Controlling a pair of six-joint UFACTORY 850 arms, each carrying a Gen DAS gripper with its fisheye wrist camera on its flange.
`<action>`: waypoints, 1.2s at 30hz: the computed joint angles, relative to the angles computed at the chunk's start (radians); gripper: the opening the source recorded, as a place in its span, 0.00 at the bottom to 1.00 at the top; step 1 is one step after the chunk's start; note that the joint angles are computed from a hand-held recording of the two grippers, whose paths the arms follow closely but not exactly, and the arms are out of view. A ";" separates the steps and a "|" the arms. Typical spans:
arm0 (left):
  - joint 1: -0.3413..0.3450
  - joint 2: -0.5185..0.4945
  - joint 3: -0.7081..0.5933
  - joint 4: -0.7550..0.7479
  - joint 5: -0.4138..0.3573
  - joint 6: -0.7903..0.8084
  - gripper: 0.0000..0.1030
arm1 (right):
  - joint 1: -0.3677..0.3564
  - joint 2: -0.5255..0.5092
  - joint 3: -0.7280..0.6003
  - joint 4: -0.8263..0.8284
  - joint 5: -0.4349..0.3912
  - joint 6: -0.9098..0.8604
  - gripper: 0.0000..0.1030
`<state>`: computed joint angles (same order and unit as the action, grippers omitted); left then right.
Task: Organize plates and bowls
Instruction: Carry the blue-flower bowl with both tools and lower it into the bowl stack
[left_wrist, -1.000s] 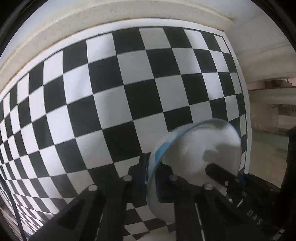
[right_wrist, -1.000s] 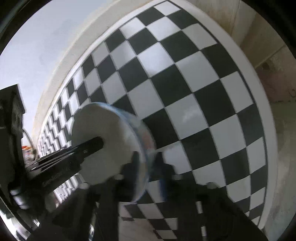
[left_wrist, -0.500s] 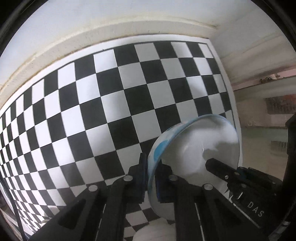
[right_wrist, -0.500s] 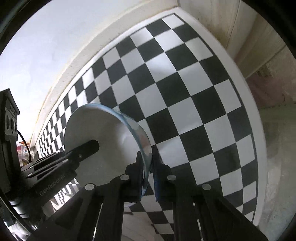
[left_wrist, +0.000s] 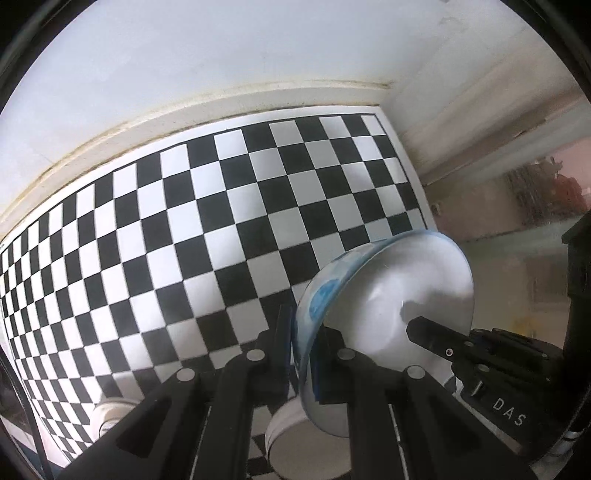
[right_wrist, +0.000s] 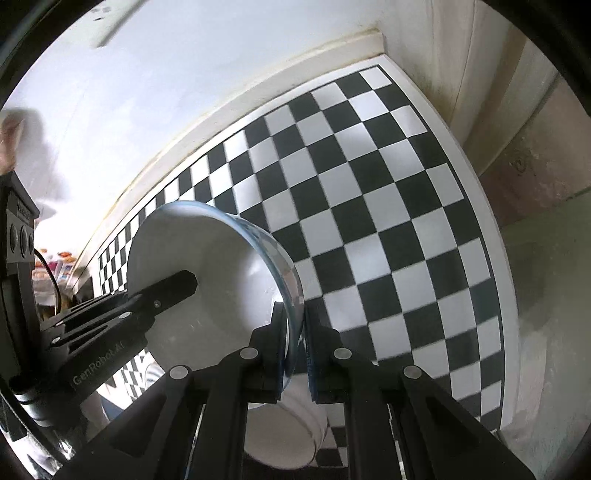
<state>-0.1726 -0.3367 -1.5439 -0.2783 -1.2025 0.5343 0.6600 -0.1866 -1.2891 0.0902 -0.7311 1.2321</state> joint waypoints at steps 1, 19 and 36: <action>-0.003 0.012 0.011 -0.001 0.005 0.002 0.06 | 0.008 0.004 -0.004 -0.009 -0.005 0.010 0.10; 0.103 0.240 0.226 -0.008 -0.056 0.147 0.06 | 0.234 0.092 0.009 -0.154 -0.046 0.289 0.10; 0.050 0.252 0.386 0.169 0.014 0.084 0.06 | 0.248 0.045 0.117 0.045 0.048 0.191 0.10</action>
